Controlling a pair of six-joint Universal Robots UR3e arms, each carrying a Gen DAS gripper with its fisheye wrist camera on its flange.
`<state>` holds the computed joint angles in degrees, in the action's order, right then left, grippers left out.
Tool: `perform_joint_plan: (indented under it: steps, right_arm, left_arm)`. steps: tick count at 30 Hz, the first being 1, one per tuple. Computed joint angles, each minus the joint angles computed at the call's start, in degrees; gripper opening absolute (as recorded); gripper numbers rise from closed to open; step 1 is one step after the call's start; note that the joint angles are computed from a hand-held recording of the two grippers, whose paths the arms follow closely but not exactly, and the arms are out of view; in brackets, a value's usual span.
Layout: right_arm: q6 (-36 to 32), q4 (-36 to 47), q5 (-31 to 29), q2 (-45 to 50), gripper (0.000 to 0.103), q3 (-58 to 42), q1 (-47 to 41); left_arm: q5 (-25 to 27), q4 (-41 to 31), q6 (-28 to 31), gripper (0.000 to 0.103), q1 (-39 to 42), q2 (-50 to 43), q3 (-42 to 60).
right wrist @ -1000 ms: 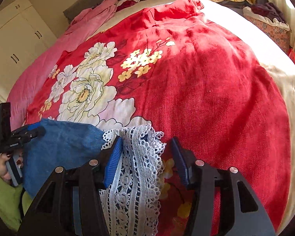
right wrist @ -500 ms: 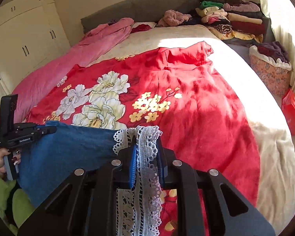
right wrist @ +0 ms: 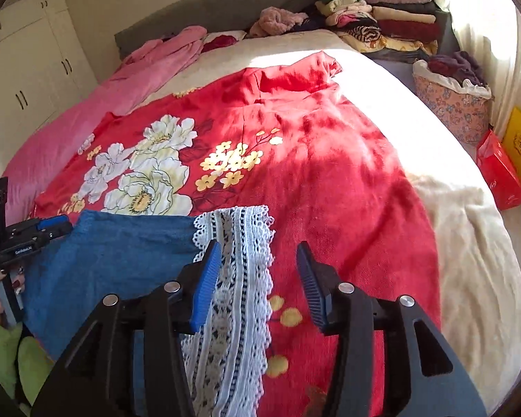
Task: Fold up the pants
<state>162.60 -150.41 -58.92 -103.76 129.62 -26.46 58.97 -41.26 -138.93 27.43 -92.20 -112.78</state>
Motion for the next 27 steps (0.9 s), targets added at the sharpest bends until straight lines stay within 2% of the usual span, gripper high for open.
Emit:
perform_joint_plan:
  steps: [2,4,9,11,12,15,19,20,22,23,26,27]
  right_arm:
    - [-3.0,6.2,2.1,-9.0,0.050,4.2,-3.5]
    - [-7.5,15.8,4.2,-18.4,0.050,7.2,-7.4]
    - [-17.1,39.3,7.3,-36.1,0.052,10.0,-15.6]
    - [-18.5,44.2,7.3,-38.9,0.052,10.7,-17.1]
    - [-19.4,46.8,7.7,-40.5,0.052,11.2,-18.0]
    - [-18.8,47.1,7.6,-40.6,0.052,12.6,-17.0]
    - [-13.2,37.6,4.6,-34.9,0.052,14.6,-11.8]
    - [-11.6,34.2,2.9,-33.1,0.045,15.2,-9.6]
    - [-11.0,30.3,-0.1,-32.3,0.020,16.3,-6.3]
    - [-11.0,30.0,-1.6,-33.7,0.016,16.7,-5.1]
    - [-10.6,31.8,-4.0,-37.4,0.016,17.1,-4.5]
    - [-9.4,28.8,-5.9,-35.5,0.017,17.6,-2.7]
  left_arm:
    - [-1.4,-1.4,2.7,0.054,2.9,4.4,-3.4]
    - [-2.5,-3.4,5.3,0.061,5.8,8.7,-6.4]
    - [-7.8,-17.7,16.3,0.075,17.2,22.2,-12.4]
    - [-9.8,-25.1,22.2,0.078,23.4,28.1,-14.2]
    - [-9.8,-26.5,23.6,0.079,25.2,29.6,-14.8]
    - [-7.9,-28.8,26.1,0.079,29.9,32.4,-16.1]
    - [-1.6,-21.0,22.6,0.079,31.3,30.7,-18.5]
    - [-0.3,-19.4,22.3,0.079,31.8,29.0,-18.7]
    - [-0.3,-20.1,23.7,0.075,33.9,27.5,-18.8]
    - [-0.6,-20.2,24.5,0.071,34.9,26.9,-19.0]
    - [-2.3,-24.9,26.7,0.070,37.5,27.5,-17.9]
    - [-2.3,-25.2,26.9,0.070,37.6,27.5,-17.8]
